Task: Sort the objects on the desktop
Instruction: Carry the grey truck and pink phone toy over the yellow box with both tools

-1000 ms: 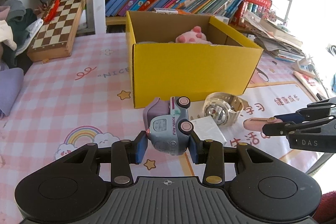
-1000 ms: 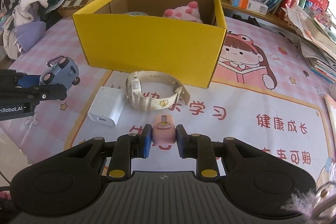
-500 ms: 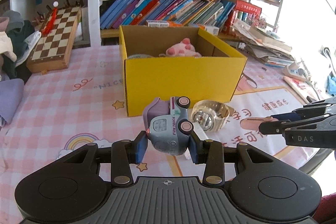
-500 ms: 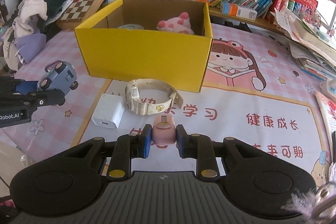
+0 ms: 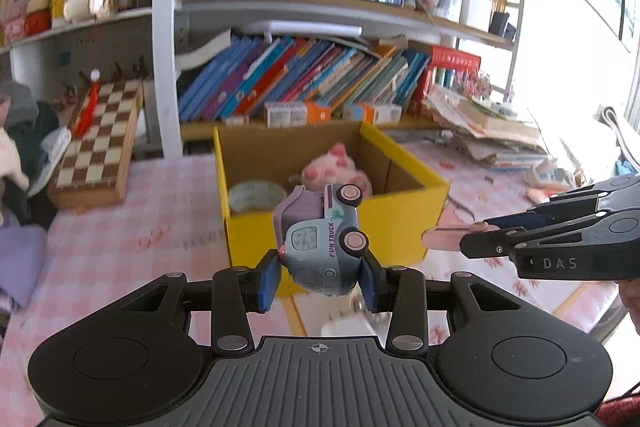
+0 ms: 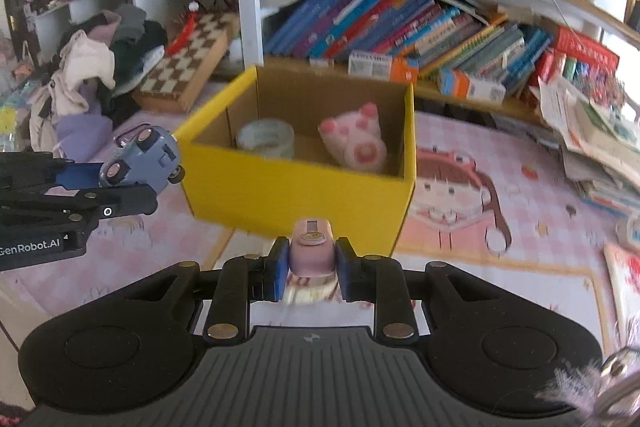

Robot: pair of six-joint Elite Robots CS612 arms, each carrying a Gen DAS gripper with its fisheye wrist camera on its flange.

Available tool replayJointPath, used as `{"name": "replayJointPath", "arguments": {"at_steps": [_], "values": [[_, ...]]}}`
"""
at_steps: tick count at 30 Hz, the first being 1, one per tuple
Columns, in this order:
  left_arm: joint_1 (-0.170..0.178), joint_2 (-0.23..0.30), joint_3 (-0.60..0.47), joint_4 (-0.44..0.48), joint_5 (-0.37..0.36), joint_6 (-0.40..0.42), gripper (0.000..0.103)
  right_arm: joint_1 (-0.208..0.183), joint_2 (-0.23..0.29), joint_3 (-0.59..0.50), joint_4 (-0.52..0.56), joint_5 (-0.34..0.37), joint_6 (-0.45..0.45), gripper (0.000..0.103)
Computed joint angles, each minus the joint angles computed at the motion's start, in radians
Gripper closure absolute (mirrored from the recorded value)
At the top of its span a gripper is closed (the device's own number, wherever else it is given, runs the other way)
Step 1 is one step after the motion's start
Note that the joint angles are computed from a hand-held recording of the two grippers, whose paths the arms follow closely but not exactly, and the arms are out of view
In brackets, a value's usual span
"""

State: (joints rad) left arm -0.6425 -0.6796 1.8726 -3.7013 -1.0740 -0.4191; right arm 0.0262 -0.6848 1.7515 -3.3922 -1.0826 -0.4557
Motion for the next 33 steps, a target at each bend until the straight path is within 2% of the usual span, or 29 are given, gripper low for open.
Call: {"name": "replayJointPath", "arguments": {"at_steps": [7, 18, 24, 33], "values": [[0.018, 0.007, -0.053, 0.010, 0.016, 0.053, 0.064, 0.003, 0.017, -0.070, 0.014, 0.042, -0.006, 0.080], [0.048, 0.031, -0.136, 0.073, 0.000, 0.069, 0.064, 0.011, 0.071, -0.215, 0.087, 0.081, -0.038, 0.080], [0.069, 0.046, -0.192, 0.149, -0.025, 0.083, 0.064, 0.022, 0.110, -0.312, 0.197, 0.075, -0.108, 0.080], [0.118, 0.073, -0.297, 0.352, -0.123, 0.104, 0.064, 0.047, 0.160, -0.447, 0.435, 0.042, -0.293, 0.080]]}}
